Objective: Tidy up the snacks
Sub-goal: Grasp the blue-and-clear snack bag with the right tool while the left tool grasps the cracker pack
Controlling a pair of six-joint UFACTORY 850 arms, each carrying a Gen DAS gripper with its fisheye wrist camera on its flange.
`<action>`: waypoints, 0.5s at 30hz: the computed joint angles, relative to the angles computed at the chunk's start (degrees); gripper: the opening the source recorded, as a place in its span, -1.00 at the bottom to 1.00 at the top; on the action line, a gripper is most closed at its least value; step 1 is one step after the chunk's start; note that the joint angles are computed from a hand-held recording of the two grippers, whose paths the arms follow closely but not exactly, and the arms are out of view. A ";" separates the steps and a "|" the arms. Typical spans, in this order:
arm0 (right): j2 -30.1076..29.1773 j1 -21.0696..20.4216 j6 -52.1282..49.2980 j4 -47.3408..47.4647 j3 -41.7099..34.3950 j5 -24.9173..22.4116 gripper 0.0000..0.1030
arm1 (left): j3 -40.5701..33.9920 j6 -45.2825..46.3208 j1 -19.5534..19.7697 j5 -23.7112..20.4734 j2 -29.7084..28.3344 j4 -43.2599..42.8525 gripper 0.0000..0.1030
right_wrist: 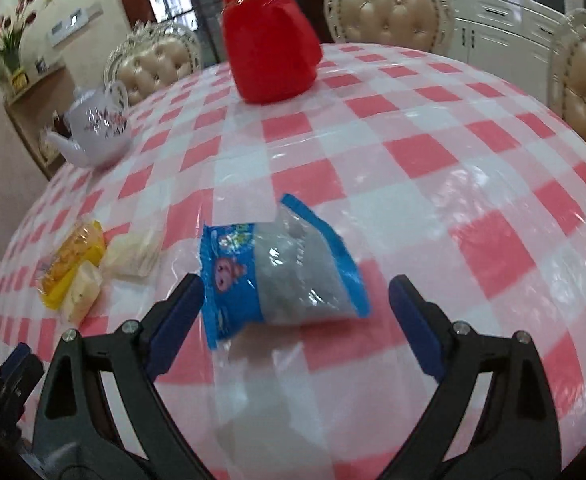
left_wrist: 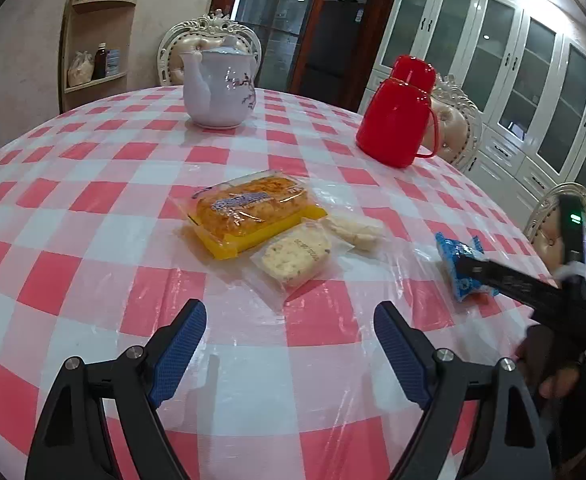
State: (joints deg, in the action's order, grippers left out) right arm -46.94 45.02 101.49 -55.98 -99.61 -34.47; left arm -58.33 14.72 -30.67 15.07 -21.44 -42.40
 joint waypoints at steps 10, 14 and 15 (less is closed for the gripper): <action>-4.43 0.50 -11.11 5.82 -6.99 -5.13 0.25 | -0.62 -1.69 0.25 -1.87 -0.53 1.94 0.68; -0.92 0.77 -0.34 -0.57 -1.19 -2.86 0.05 | -0.88 -4.62 0.64 -2.99 -0.71 4.91 0.68; 0.06 0.92 2.75 -2.30 0.36 -2.25 -0.02 | -0.92 -5.48 0.73 -3.22 -0.74 5.70 0.68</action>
